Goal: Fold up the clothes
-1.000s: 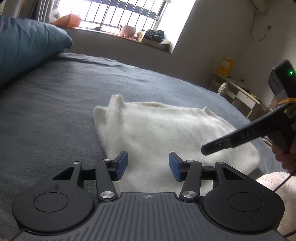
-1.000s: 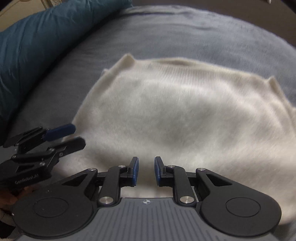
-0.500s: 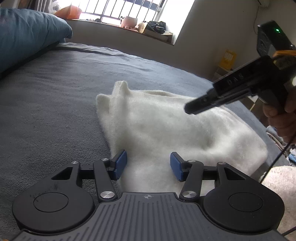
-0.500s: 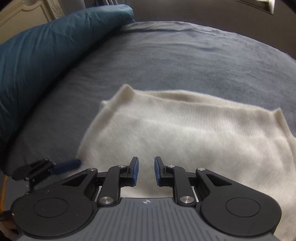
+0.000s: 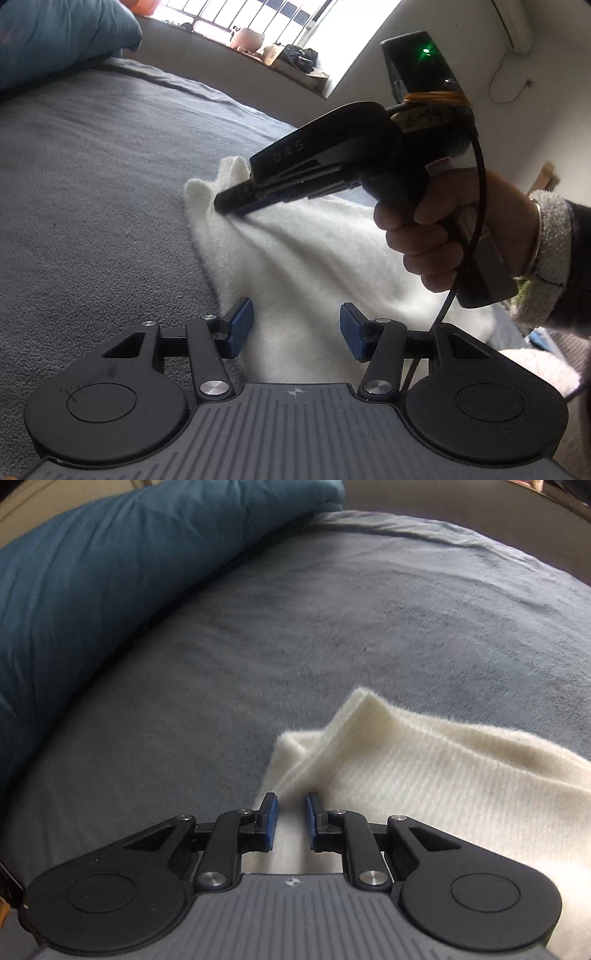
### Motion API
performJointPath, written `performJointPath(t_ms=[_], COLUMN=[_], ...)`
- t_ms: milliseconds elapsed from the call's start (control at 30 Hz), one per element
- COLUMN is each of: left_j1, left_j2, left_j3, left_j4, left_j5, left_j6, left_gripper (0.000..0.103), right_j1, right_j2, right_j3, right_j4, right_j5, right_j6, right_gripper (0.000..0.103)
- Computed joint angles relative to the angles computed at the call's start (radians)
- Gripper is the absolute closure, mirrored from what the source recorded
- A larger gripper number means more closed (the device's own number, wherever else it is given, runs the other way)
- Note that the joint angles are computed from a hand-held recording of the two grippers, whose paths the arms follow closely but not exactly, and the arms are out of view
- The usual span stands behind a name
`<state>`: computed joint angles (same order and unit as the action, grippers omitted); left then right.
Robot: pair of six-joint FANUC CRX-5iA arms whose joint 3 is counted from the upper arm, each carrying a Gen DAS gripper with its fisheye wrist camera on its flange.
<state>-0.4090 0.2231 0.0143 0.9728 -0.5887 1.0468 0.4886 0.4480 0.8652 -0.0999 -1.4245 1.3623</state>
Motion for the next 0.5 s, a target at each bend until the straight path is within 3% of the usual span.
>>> performJointPath(t_ms=[233,433,500], left_j1=[0.003,0.01,0.007], left_j2=[0.002,0.013,0.013], left_j3=[-0.026,-0.028,-0.038], left_j4=[0.099,0.165,0.192], left_j5=[-0.016,-0.038,-0.036], left_j6=[-0.083,-0.121,-0.147], left_gripper=[0.051,0.051,0.051], right_j1=[-0.008,-0.077,-0.084], right_j2=[0.036,-0.053,-0.094], right_j3=[0.021,-0.12,-0.173], right_j4=[0.015,-0.077,-0.033], right_j5=[0.043,0.21,0.252], right_j6=[-0.053,-0.33,-0.388], right_gripper=[0.086,0.084,0.084])
